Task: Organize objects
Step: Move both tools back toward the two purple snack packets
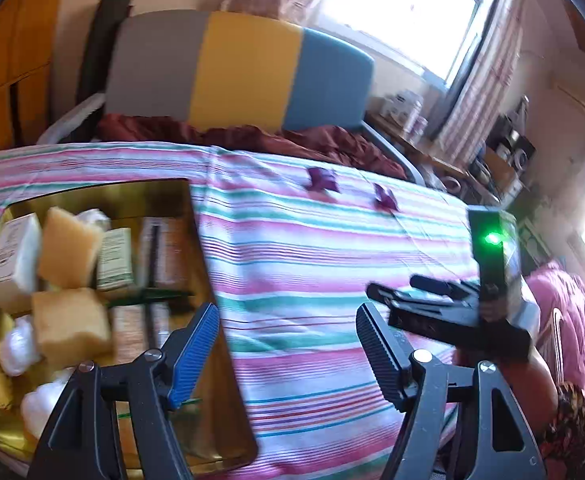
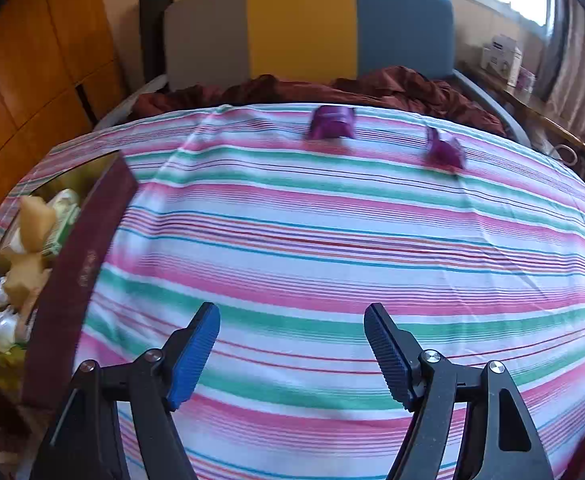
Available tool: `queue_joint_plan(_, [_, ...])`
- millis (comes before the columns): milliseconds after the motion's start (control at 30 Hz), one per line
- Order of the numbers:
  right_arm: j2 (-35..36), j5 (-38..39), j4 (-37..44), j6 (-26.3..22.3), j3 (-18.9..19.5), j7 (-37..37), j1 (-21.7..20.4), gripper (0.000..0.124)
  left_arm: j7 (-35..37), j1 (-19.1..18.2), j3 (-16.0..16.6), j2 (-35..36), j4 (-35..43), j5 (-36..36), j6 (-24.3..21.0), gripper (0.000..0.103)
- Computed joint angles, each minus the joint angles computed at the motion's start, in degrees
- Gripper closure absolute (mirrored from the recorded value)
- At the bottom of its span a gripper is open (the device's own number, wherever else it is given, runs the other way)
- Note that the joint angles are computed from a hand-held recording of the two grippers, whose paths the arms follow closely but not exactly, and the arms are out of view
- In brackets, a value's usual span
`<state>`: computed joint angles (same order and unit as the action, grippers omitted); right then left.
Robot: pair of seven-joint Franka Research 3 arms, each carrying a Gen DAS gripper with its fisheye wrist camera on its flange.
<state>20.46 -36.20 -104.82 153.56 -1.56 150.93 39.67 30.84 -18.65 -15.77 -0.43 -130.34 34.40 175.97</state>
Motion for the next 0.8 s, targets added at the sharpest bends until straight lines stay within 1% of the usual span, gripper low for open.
queue_joint_plan(100, [0.3, -0.3, -0.1, -0.9, -1.1, 0.8, -0.7, 0.048, 5.1, -1.1, -0.9, 2.4, 2.3, -4.0, -0.3, 0.031])
queue_joint_plan(167, [0.5, -0.6, -0.3, -0.2, -1.8, 1.6, -1.6, 0.048, 8.2, -1.9, -1.4, 3.9, 3.7, -6.5, -0.4, 0.031])
queue_joint_plan(200, [0.7, -0.7, -0.3, 0.4, -2.2, 2.1, -2.2, 0.048, 8.5, -2.5, -1.3, 4.7, 4.5, -6.5, -0.3, 0.031])
queue_joint_plan(233, [0.8, -0.7, -0.7, 1.7, -2.6, 2.6, -2.8, 0.048, 10.3, -2.5, -1.8, 5.7, 4.9, -8.3, 0.7, 0.031])
queue_joint_plan(300, [1.0, -1.4, -1.7, 6.0, -4.5, 5.9, -3.7, 0.043, 18.2, -0.4, -5.7, 7.5, 5.1, -16.4, 2.9, 0.031])
queue_joint_plan(333, [1.3, -1.9, -1.6, 6.9, -5.8, 7.9, -3.7, 0.04, 20.4, -0.3, -6.6, 8.5, 5.8, -18.2, 2.9, 0.031])
queue_joint_plan(400, [2.8, -0.8, 0.0, 7.5, -6.4, 7.5, -5.0, 0.04, 24.4, 0.0, -8.1, 9.9, 7.1, -21.0, 2.2, 0.031])
queue_joint_plan(433, [3.6, -1.1, 1.4, 7.0, -7.3, 7.4, -5.0, 0.04, 25.3, -0.6, -8.0, 10.4, 7.7, -21.5, 1.4, 0.031])
queue_joint_plan(500, [5.8, -1.8, 5.1, 5.4, -9.2, 8.0, -4.8, 0.04, 25.3, -2.5, -6.4, 11.0, 8.5, -21.1, 0.6, 0.031])
queue_joint_plan(567, [8.1, -0.4, 8.5, 6.2, -9.5, 7.4, -6.1, 0.04, 26.7, -2.3, -6.9, 11.4, 8.7, -22.8, 0.7, 0.031])
queue_joint_plan(633, [11.6, 2.0, 14.0, 3.7, -9.6, 5.1, -6.9, 0.04, 26.2, -3.3, -5.8, 11.6, 9.1, -22.8, -0.3, 0.031])
queue_joint_plan(700, [15.0, 3.7, 18.9, 2.2, -10.0, 2.5, -7.5, 0.04, 26.9, -3.0, -5.9, 12.0, 9.6, -24.0, -1.2, 0.031])
queue_joint_plan(767, [18.6, 5.3, 24.4, -0.5, -10.4, -0.4, -7.8, 0.04, 26.2, -3.4, -5.0, 12.3, 10.0, -24.1, -2.0, 0.031])
queue_joint_plan(800, [20.3, 6.4, 26.7, -0.7, -10.2, -1.7, -8.3, 0.04, 26.3, -3.2, -5.1, 12.3, 9.8, -24.7, -1.8, 0.031])
